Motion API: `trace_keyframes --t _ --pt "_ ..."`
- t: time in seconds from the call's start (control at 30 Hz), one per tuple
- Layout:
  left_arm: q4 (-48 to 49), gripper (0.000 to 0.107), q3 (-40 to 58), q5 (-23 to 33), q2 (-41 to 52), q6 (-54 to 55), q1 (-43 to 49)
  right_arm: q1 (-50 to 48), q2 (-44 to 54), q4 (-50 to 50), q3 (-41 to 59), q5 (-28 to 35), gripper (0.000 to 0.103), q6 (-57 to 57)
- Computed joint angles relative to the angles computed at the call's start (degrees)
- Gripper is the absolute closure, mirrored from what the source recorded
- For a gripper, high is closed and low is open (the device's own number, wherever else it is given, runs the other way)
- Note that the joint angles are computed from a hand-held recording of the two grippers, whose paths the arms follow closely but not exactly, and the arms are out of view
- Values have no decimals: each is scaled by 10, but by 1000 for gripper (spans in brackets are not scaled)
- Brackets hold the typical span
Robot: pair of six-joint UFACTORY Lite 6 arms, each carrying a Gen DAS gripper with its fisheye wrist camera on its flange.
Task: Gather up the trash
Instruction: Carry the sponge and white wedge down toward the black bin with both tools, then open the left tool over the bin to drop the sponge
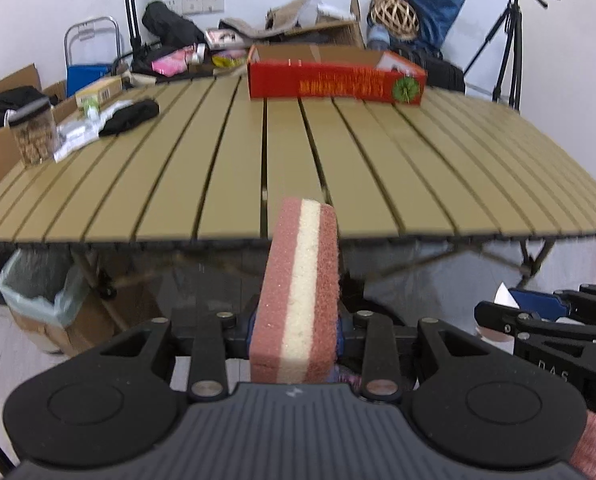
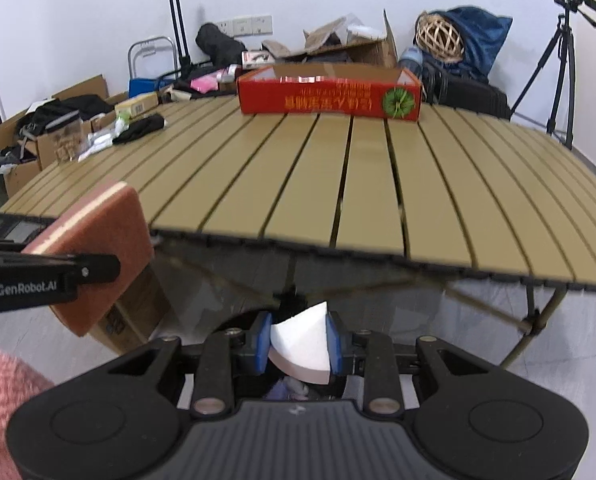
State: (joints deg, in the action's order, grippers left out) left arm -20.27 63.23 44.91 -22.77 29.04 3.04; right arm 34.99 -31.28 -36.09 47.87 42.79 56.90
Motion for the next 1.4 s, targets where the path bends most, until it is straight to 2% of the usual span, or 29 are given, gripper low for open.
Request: trace_keyframes --t 0.27,0.5,0.93,1.4 --pt "39 74 -122 -15 -64 -2 -6 61 -25 -23 -97 -8 75 107" --pt "78 74 -180 -42 -73 -29 -26 71 -1 -28 -159 -56 75 162" --pt "154 74 -238 -98 -13 -103 -78 1 60 -50 -243 -179 75 199" --pt "200 74 -230 -143 84 -162 -131 -100 89 -105 -292 -255 75 212"
